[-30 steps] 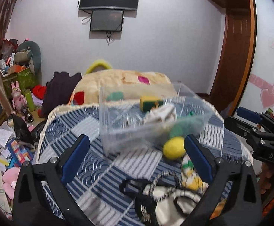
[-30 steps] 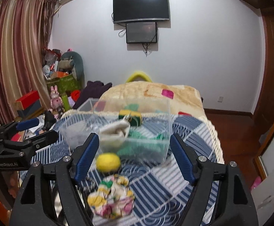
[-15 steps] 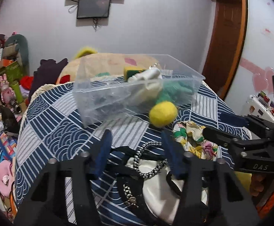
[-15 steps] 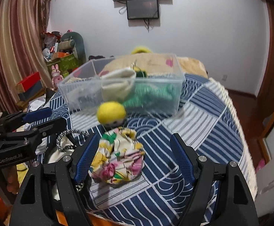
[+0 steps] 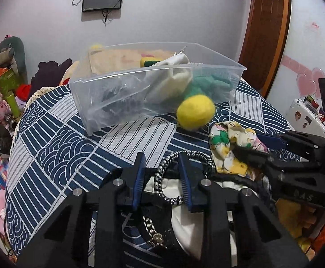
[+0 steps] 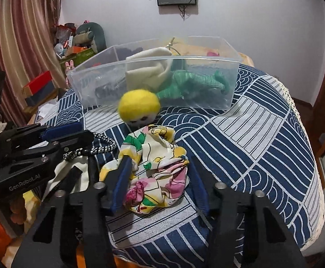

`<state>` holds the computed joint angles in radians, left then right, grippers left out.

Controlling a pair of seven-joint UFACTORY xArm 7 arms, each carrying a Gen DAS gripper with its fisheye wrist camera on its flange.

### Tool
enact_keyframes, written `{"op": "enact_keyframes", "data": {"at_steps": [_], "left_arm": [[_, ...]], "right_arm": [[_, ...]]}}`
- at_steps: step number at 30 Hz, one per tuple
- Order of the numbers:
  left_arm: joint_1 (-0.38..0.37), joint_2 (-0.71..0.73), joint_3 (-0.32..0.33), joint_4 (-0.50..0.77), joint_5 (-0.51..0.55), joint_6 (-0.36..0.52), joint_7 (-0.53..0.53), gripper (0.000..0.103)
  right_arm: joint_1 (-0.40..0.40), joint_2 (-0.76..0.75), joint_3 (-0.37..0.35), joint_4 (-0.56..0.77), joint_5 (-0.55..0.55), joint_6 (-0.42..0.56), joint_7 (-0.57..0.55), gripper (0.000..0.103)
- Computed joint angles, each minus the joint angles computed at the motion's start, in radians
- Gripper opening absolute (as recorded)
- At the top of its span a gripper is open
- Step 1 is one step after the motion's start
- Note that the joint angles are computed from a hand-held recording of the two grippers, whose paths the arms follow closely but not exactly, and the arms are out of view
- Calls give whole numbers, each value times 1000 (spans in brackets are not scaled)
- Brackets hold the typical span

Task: Organize soft objects
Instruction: 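Grasp the floral fabric with the right gripper while the left gripper grasps the silver chain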

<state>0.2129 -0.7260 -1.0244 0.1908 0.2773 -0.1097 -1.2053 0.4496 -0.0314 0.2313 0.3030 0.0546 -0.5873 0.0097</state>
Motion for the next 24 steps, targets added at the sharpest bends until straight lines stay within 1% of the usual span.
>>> {"op": "enact_keyframes", "data": {"at_steps": [1, 2, 3, 4, 5, 6, 8, 9, 12, 14, 17, 20, 24], "left_arm": [[-2, -5, -2, -1, -1, 2, -2, 29], [-4, -7, -1, -1, 1, 4, -1, 29], [-8, -12, -1, 2, 4, 19, 0, 25], [-14, -17, -2, 6, 8, 35, 0, 14], [-22, -6, 12, 8, 20, 30, 12, 10], [-26, -3, 17, 12, 24, 35, 16, 9], [-41, -13, 18, 23, 36, 75, 23, 6], [-44, -15, 17, 27, 40, 84, 17, 5], [-70, -25, 49, 16, 44, 86, -4, 5], [-95, -42, 77, 3, 45, 90, -13, 5], [-143, -86, 129, -19, 42, 98, -25, 5], [-181, -151, 158, -26, 46, 141, -37, 5], [-208, -221, 197, -24, 65, 185, -53, 5]], "right_arm": [[1, -1, 3, 0, 15, -1, -12, 34], [-1, -5, -1, -3, 1, 0, -3, 26], [-4, -10, -6, -5, -18, 2, 13, 21], [-9, -14, -14, -7, -42, 1, 31, 19], [-16, -15, -23, -8, -73, -2, 54, 16], [-21, -18, -27, -10, -89, -3, 68, 15], [-34, -25, -39, -17, -130, -10, 99, 13], [-38, -30, -39, -21, -132, -15, 102, 12], [-42, -50, -31, -36, -117, -37, 103, 12], [-43, -68, -20, -48, -84, -50, 85, 12], [-44, -100, -17, -59, -71, -60, 82, 12], [-45, -131, -14, -65, -62, -63, 84, 12], [-48, -160, 14, -65, -3, -68, 52, 12]]}}
